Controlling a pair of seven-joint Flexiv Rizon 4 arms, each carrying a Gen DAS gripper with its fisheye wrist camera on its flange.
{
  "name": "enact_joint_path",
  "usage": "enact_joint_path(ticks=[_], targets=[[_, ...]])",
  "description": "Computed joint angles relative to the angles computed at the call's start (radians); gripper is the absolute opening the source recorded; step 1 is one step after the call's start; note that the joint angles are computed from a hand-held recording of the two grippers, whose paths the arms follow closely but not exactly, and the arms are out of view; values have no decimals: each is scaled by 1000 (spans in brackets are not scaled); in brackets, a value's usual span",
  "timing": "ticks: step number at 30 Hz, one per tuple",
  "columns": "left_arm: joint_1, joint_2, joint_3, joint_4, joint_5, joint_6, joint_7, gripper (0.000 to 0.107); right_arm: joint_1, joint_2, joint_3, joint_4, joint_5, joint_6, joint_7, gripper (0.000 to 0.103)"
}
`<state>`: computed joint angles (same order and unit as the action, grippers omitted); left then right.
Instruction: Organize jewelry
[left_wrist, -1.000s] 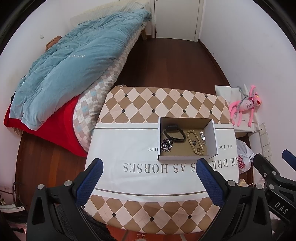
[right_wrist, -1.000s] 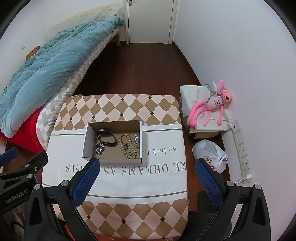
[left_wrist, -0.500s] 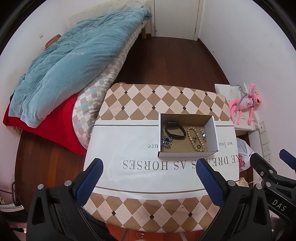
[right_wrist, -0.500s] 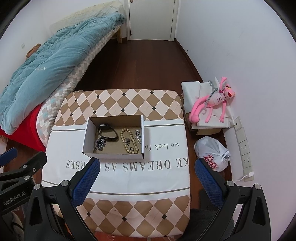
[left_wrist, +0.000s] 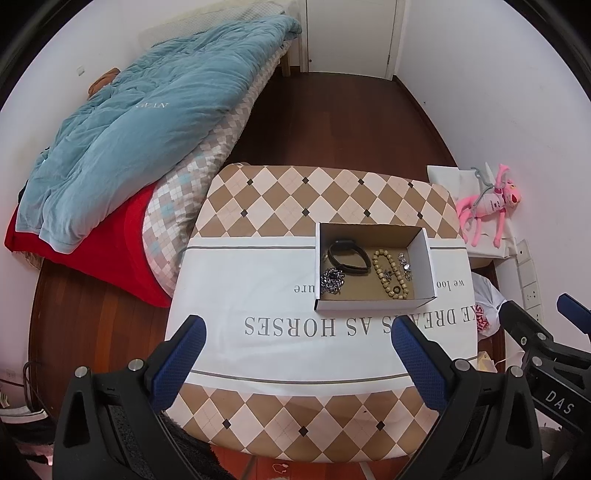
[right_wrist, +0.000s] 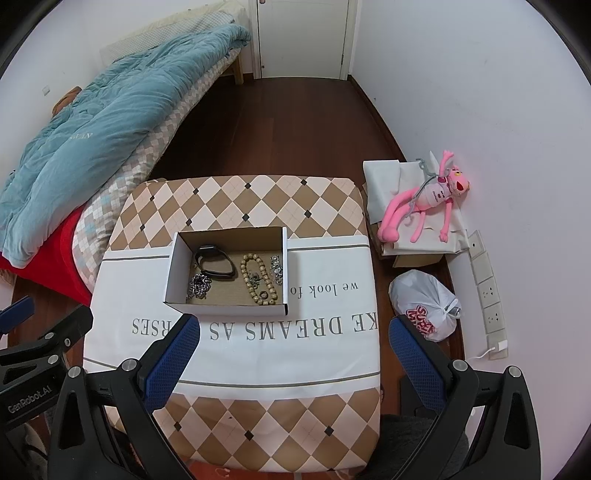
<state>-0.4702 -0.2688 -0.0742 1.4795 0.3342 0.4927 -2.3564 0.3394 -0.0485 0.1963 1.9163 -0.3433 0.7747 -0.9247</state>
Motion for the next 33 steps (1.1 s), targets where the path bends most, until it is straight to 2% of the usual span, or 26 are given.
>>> enact_joint_path(ticks=[33], targets=[[-2, 6, -5, 12, -11, 7, 3, 102, -1, 8, 1, 11, -7, -4, 7, 103]])
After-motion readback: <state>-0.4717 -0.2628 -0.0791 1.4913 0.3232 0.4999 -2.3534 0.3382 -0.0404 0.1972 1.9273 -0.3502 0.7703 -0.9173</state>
